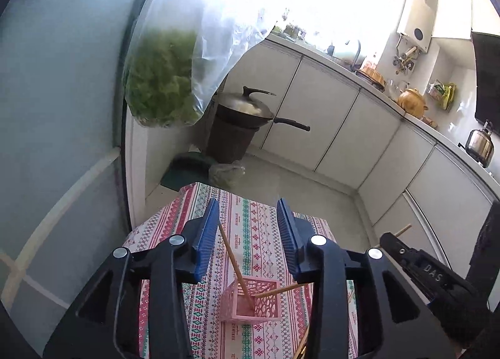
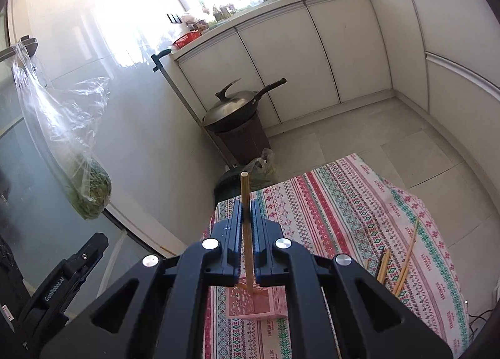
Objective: Organize utensils
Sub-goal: 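Carry both chopsticks over the pink holder and open both tools to drop them in, then lower the left tool to the chopstick pile and grasp one chopstick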
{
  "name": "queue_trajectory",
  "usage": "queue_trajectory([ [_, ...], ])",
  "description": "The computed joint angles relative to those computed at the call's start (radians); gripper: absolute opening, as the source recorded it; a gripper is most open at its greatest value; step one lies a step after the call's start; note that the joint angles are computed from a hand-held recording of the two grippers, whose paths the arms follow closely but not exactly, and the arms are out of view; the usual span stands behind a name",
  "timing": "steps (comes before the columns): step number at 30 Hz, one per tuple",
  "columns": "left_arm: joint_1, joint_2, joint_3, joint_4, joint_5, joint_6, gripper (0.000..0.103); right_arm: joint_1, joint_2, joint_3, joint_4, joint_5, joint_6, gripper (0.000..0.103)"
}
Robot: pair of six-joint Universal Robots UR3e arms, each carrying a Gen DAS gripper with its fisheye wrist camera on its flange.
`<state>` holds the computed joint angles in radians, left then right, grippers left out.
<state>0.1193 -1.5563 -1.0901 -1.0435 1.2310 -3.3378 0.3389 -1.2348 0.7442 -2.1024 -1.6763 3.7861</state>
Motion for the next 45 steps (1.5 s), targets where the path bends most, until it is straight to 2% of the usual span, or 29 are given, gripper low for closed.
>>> queue_trajectory([
  [3, -0.020, -0.007, -0.002, -0.009, 0.019, 0.015, 0.036, 0.000, 0.008, 0.029, -0.009, 0.029, -0.012, 0.011],
  [6, -0.058, -0.014, 0.001, -0.002, 0.065, 0.034, 0.036, 0.027, 0.005, 0.007, -0.002, -0.024, -0.041, 0.014],
  [7, -0.071, -0.016, 0.002, 0.001, 0.079, 0.037, 0.036, 0.042, 0.004, -0.003, -0.001, -0.055, -0.055, 0.018],
  [8, -0.082, -0.018, 0.005, 0.000, 0.086, 0.040, 0.036, 0.057, 0.000, -0.002, -0.005, -0.086, -0.065, 0.027],
  [10, -0.104, -0.020, 0.004, 0.005, 0.096, 0.042, 0.043, 0.091, -0.010, 0.007, -0.017, -0.163, -0.089, 0.033],
  [15, -0.172, -0.011, -0.013, 0.040, 0.165, 0.054, 0.049, 0.143, -0.024, 0.015, -0.013, -0.290, -0.148, 0.033],
  [19, -0.205, 0.001, -0.035, 0.069, 0.208, 0.047, 0.059, 0.171, -0.037, 0.031, 0.004, -0.362, -0.171, 0.036],
  [23, -0.229, 0.007, -0.051, 0.072, 0.244, 0.043, 0.066, 0.188, -0.084, 0.103, -0.002, -0.423, -0.178, 0.053],
  [25, -0.239, 0.014, -0.068, 0.081, 0.263, 0.035, 0.075, 0.194, -0.108, 0.136, 0.005, -0.446, -0.171, 0.056],
  [27, -0.244, 0.027, -0.090, 0.092, 0.274, 0.027, 0.078, 0.195, -0.141, 0.179, 0.014, -0.472, -0.149, 0.062],
  [29, -0.256, 0.032, -0.093, 0.085, 0.286, 0.027, 0.079, 0.192, -0.178, 0.228, 0.015, -0.483, -0.134, 0.069],
  [33, -0.285, 0.057, -0.120, 0.086, 0.317, 0.026, 0.089, 0.201, -0.223, 0.294, 0.017, -0.513, -0.114, 0.076],
  [35, -0.299, 0.077, -0.147, 0.094, 0.337, 0.022, 0.090, 0.203, -0.245, 0.322, 0.019, -0.515, -0.108, 0.082],
  [40, -0.292, 0.143, -0.235, 0.093, 0.328, 0.006, 0.096, 0.198, -0.357, 0.447, 0.068, -0.546, -0.022, 0.096],
  [42, -0.286, 0.170, -0.278, 0.082, 0.302, 0.001, 0.096, 0.160, -0.440, 0.513, 0.111, -0.519, 0.026, 0.096],
  [45, -0.306, 0.171, -0.311, 0.022, 0.268, 0.011, 0.096, 0.048, -0.587, 0.616, 0.162, -0.416, 0.071, 0.096],
])
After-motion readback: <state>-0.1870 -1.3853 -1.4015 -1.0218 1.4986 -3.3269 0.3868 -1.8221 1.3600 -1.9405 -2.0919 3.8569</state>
